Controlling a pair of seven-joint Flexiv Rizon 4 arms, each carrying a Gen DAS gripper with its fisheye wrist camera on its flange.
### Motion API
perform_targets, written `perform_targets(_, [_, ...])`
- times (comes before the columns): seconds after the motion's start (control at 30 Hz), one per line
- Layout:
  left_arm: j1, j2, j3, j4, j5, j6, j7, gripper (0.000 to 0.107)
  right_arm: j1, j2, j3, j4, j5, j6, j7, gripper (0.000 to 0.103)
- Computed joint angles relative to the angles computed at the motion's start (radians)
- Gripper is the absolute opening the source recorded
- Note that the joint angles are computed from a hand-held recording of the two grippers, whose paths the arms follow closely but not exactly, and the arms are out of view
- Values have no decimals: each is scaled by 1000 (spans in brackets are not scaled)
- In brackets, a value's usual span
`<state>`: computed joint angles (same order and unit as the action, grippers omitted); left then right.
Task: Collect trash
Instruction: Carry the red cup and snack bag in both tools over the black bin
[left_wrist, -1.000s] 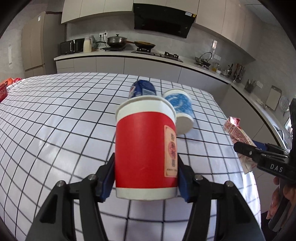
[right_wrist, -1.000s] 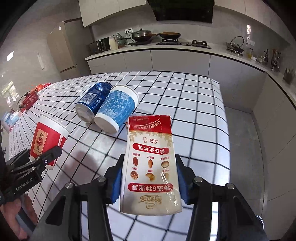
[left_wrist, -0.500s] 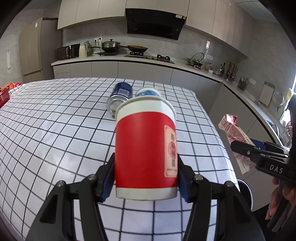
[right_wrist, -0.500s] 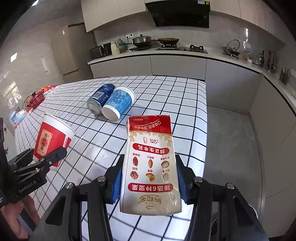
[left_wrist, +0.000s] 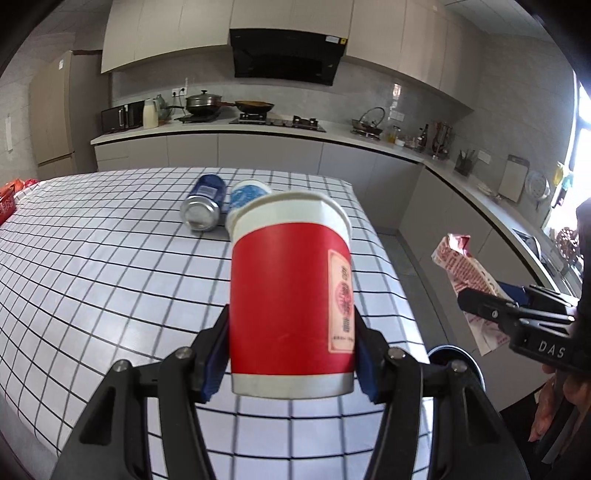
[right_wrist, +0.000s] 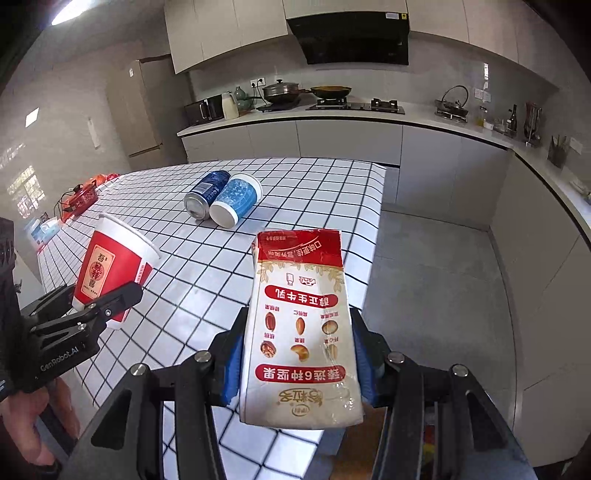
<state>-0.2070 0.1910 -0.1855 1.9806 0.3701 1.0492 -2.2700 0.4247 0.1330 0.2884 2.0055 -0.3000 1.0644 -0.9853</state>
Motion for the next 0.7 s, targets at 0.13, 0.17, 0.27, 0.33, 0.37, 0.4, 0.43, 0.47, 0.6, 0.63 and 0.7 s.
perform_targets(0.13, [-16, -16, -26, -18, 12, -7, -19, 59, -14, 66, -4, 48, 32, -7, -17, 52])
perform_targets(0.17, [-22, -24, -32, -26, 16, -8, -26, 59, -20, 82, -5, 59, 38, -10, -19, 52])
perform_targets(0.27, [-42, -45, -43, -47, 29, -11, -47, 59, -38, 128, -12, 93, 56, -23, -34, 52])
perform_targets(0.33, [-60, -59, -47, -61, 38, -14, -56, 59, -49, 156, -19, 110, 73, -33, -49, 52])
perform_targets(0.37, [-70, -73, -51, -74, 40, -15, -56, 59, -57, 173, -23, 121, 79, -38, -55, 52])
perform_targets(0.4, [-81, -86, -55, -87, 46, -17, -59, 59, -64, 191, -27, 133, 88, -43, -63, 52])
perform_targets(0.43, [-92, -98, -57, -99, 53, -20, -64, 59, -70, 208, -31, 143, 97, -48, -72, 52])
perform_targets(0.47, [-104, -111, -57, -112, 57, -23, -65, 59, -76, 222, -35, 153, 106, -51, -81, 52])
perform_targets(0.6, [-161, -171, -57, -171, 81, -35, -80, 59, -100, 285, -55, 194, 143, -71, -122, 52])
perform_targets(0.63, [-177, -183, -54, -184, 82, -38, -80, 59, -107, 304, -65, 204, 155, -79, -136, 52])
perform_targets(0.7, [-208, -218, -50, -218, 89, -46, -79, 59, -120, 333, -76, 220, 173, -92, -158, 52])
